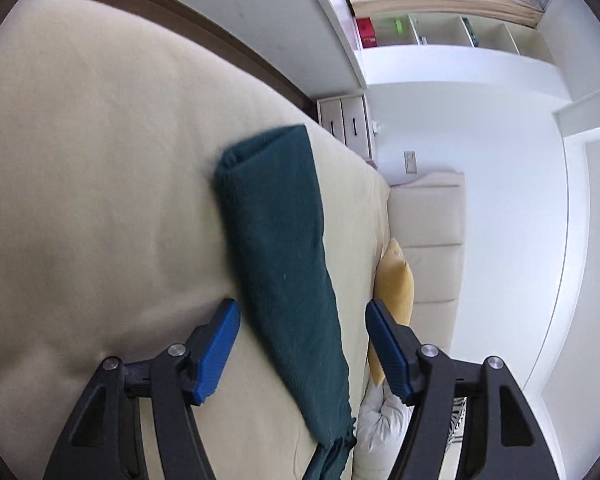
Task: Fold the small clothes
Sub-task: 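Grasp the other sleeve cuff with the left tool and lift it, then lay the sleeve across the sweater body and open the left tool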
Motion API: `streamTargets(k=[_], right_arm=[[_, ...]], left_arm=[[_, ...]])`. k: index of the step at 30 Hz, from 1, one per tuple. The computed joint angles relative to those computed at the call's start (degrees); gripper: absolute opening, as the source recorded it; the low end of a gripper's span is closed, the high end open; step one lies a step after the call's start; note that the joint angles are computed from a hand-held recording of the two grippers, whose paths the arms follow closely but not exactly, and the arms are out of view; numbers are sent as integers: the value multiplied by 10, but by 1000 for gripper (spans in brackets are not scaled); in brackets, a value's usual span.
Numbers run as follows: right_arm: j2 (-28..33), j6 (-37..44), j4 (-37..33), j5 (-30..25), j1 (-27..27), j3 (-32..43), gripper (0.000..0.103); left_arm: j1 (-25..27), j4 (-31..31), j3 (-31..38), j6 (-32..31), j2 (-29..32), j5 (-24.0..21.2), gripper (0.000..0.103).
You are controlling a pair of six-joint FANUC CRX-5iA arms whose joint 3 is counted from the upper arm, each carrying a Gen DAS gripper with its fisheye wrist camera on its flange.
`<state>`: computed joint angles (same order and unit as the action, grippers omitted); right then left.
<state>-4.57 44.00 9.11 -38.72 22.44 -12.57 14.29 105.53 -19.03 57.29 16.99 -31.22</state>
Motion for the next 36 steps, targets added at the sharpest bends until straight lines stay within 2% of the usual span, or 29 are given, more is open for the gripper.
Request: streamTargets(k=[2, 4, 5, 6, 8, 10, 12, 16, 18, 22, 27, 31, 34, 36], right_arm=[[2, -4, -3, -5, 3, 2, 53], [-2, 9, -16, -7, -4, 0, 53], [0, 11, -20, -5, -4, 0, 53], [-3, 11, -21, -3, -4, -5, 53], [-11, 9, -24, 0, -6, -16, 53], [-20, 6, -34, 7, -11, -27, 53], [-28, 6, -43, 13, -18, -38, 53], [-46, 5, -62, 30, -36, -60, 53], [-49, 14, -78, 35, -49, -63, 53], [-61, 28, -105, 48, -69, -76, 53], [-73, 49, -135, 60, -94, -87, 53], [-79, 73, -164, 61, -121, -88, 53], [-87, 83, -174, 62, -140, -92, 53], [-90, 88, -180, 62, -151, -93, 53]], left_arm=[[-11, 34, 4, -6, 3, 38, 60], [-12, 39, 13, 7, 12, 53, 50], [-9, 28, 20, 17, 18, 58, 42], [-7, 16, 27, 23, 24, 60, 38], [1, -24, 40, 46, 33, 56, 20], [6, -62, 50, 60, 37, 53, 18], [6, -120, 67, 78, 37, 48, 8], [-4, -279, 136, 119, 37, 36, 8], [-10, -368, 200, 158, 53, 15, 8], [-51, -534, 359, 227, 102, -47, 8], [-145, -710, 593, 266, 200, -165, 8], [-219, -778, 697, 275, 260, -218, 8], [-246, -788, 701, 261, 274, -231, 9], [-261, -796, 739, 262, 303, -257, 16]])
